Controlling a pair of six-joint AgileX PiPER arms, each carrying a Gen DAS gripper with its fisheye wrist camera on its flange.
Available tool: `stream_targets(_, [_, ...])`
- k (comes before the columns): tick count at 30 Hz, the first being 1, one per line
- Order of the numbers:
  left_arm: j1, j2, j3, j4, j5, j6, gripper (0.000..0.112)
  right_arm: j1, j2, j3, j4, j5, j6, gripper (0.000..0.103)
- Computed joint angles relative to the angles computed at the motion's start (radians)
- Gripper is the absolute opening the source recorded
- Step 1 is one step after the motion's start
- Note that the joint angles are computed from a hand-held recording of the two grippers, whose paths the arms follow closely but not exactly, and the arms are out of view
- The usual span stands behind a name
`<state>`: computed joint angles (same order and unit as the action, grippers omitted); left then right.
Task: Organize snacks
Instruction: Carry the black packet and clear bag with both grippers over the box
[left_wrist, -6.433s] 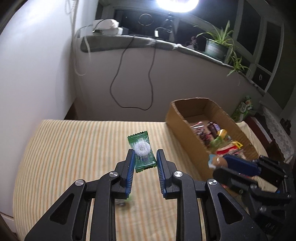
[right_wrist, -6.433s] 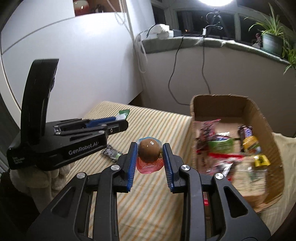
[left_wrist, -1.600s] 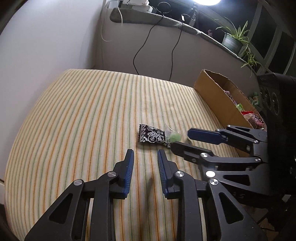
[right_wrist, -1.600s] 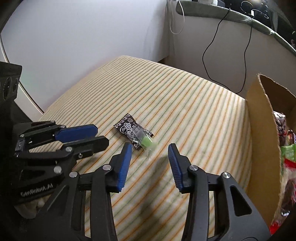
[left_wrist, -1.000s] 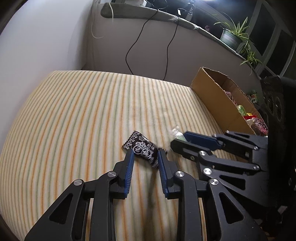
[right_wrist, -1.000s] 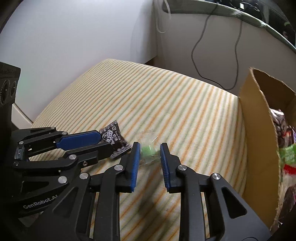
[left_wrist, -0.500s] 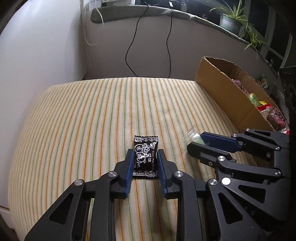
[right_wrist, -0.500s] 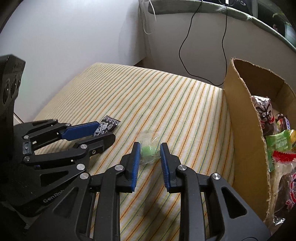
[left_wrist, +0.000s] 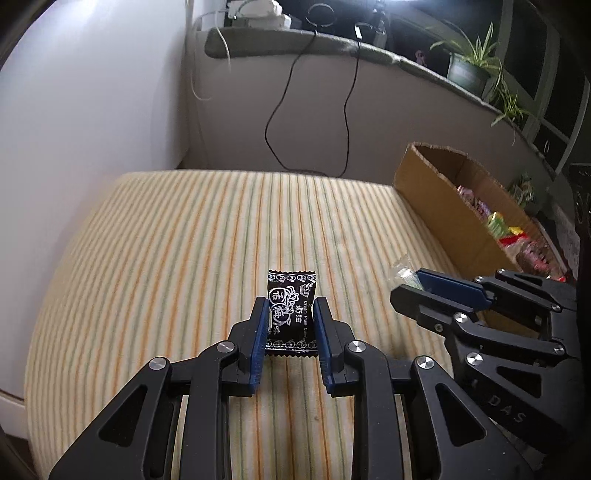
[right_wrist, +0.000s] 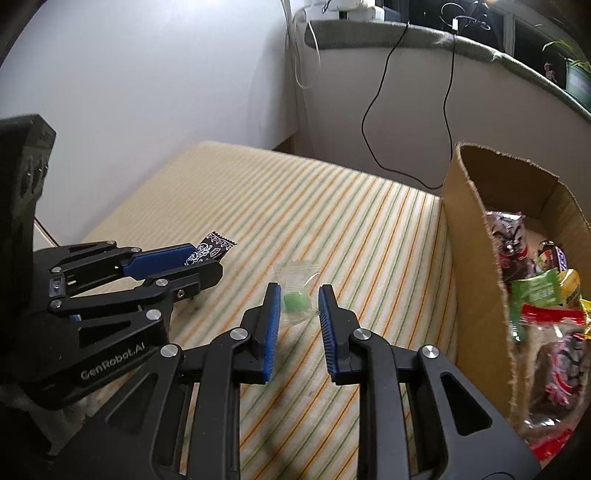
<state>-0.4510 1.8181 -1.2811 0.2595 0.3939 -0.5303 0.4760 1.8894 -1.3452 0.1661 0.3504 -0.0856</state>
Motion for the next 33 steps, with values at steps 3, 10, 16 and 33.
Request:
stream_targets(3, [-0.015,-0.018,-0.012,0.032,0.011,-0.032,0.023,-0.001,-0.046,0.034,0.043,-0.014,-0.045,0.022])
stream_targets(10, [-0.067,0.004,-0.118,0.048,0.045,-0.042,0.023,-0.041,-0.15,0.08,0.155,-0.015,-0.162,0.022])
stream_targets(16, [-0.117,0.079,-0.276,0.027,0.098,-0.005,0.023,-0.119,-0.197,0.063,0.249,0.022,-0.274,0.022])
stream_targets(33, [-0.218,0.393,-0.847,-0.047,0.336,0.128,0.023,-0.414,-0.088,-0.162,0.339,0.198,-0.428,0.022])
